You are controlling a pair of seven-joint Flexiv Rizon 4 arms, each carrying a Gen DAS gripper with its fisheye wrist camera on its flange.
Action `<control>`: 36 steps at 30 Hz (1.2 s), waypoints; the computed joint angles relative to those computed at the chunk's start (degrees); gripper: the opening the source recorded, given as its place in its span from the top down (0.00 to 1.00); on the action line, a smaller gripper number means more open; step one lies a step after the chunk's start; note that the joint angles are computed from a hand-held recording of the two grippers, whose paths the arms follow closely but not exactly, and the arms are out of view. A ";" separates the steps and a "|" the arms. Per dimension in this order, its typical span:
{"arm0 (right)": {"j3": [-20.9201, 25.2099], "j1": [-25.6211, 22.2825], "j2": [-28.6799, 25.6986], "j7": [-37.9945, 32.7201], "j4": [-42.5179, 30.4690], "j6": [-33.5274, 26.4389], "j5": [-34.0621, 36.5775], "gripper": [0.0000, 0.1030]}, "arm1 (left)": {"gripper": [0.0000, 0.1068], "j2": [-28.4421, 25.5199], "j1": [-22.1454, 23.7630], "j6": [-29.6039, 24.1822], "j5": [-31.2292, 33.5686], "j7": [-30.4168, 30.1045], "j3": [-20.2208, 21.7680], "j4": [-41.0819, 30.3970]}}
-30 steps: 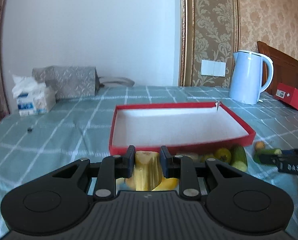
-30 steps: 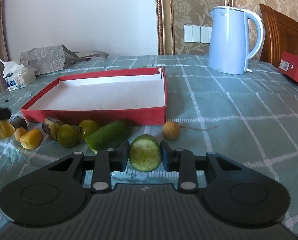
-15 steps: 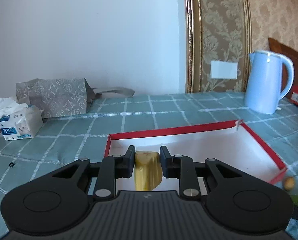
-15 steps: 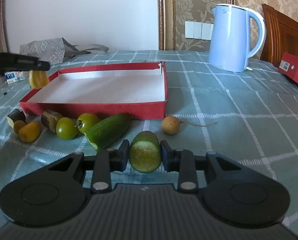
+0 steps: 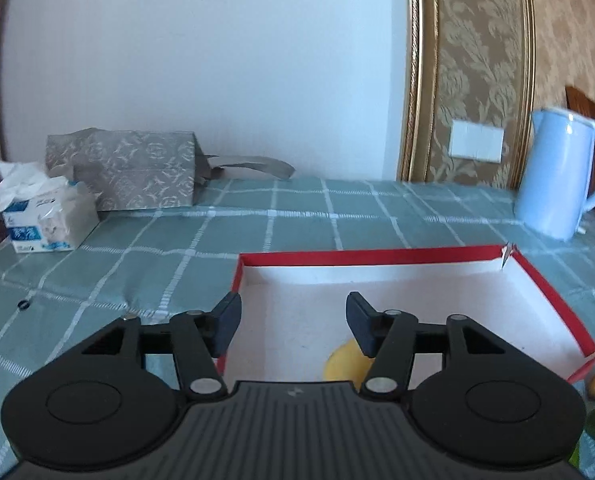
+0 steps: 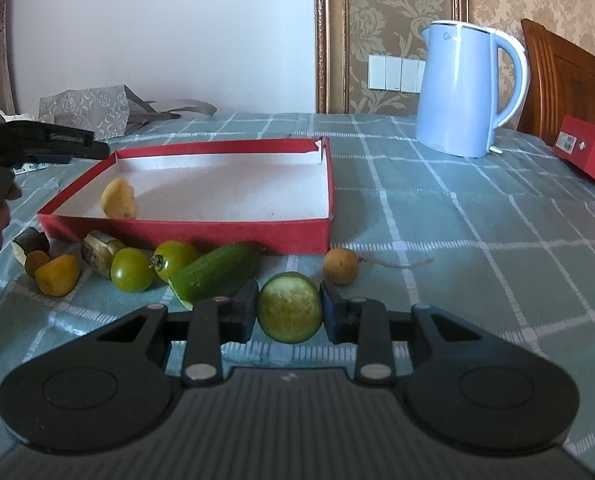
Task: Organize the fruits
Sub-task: 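Lower the yellow piece into the red tray and open the left gripper, then carry the cucumber piece into the red tray and open the right gripper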
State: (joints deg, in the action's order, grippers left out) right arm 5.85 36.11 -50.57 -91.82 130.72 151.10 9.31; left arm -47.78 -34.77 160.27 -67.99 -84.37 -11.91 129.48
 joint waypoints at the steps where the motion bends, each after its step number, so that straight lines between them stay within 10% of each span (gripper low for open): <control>1: 0.00 0.00 -0.05 -0.06 -0.04 0.14 0.00 0.70 | 0.46 0.23 -0.13 0.64 0.51 -1.59 -0.01 1.08; 22: 0.01 0.15 0.12 -0.40 -0.48 3.32 1.18 0.70 | 0.33 -6.50 -1.51 18.93 19.31 -27.67 1.33 13.81; 36: -2.54 3.94 3.44 -6.08 -9.28 -2.86 3.94 0.70 | 0.27 -7.51 -0.53 17.19 26.34 -18.09 0.65 11.80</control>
